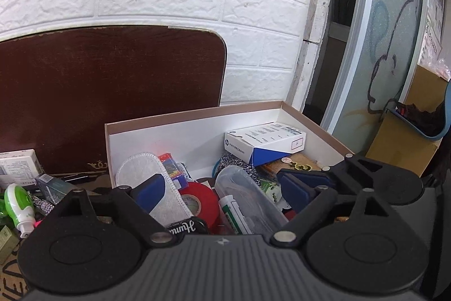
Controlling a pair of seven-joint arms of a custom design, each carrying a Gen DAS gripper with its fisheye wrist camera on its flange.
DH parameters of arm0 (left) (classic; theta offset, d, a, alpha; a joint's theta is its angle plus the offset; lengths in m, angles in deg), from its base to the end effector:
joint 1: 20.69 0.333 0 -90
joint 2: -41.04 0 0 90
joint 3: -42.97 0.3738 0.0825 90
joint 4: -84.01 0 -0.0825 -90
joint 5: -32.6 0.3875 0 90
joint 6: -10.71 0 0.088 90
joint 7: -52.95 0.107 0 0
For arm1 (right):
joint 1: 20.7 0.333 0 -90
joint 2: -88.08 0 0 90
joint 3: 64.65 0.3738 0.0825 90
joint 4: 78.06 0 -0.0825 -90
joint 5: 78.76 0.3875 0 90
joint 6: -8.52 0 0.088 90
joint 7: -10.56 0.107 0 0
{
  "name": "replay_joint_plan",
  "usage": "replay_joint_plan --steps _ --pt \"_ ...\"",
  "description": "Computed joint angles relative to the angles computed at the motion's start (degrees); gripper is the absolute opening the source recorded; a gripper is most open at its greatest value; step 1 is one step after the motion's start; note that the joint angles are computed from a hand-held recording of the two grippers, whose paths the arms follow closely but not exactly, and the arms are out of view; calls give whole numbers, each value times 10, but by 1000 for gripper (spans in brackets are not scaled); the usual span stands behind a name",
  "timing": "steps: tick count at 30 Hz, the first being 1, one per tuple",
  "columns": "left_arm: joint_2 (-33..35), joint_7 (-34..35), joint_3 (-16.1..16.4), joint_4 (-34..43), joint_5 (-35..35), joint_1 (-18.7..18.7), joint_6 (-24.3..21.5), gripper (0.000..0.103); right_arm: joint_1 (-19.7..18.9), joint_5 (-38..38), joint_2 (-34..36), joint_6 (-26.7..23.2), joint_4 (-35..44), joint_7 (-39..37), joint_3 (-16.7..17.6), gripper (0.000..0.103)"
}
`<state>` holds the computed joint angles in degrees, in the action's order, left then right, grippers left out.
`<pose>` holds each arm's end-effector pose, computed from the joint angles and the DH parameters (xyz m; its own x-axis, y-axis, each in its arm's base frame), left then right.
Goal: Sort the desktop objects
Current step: 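Withdraw both grippers from the box back toward the pile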
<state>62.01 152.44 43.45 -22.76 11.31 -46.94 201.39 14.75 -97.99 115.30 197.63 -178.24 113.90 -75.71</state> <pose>0.6455 -0.2698 0.5047 -0.2899 -0.9464 0.1422 -0.4857 0.0175 -0.8740 0.6411 0.3596 0.4820 0.5087 -0.8479 0.1492 -0.3465 -0.3602 -0.8661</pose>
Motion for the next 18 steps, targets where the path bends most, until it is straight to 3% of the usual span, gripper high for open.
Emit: replay_joint_plan --steps 3,7,12,14,18 --pt "-12 1 37 -19 -16 -39 13 95 28 8 -12 14 -21 0 -32 88" --pt "-25 21 117 -42 -72 -125 26 95 79 34 -23 27 -46 -7 -85 92" --pt "-42 64 191 -65 -154 -212 21 95 93 71 -40 52 -82 -36 -96 92" --pt "-46 72 252 -74 -183 -273 8 95 135 106 -47 62 -103 -51 -127 92" --pt "-40 63 391 -96 -211 -412 0 95 177 169 -50 75 -125 -77 -158 92"
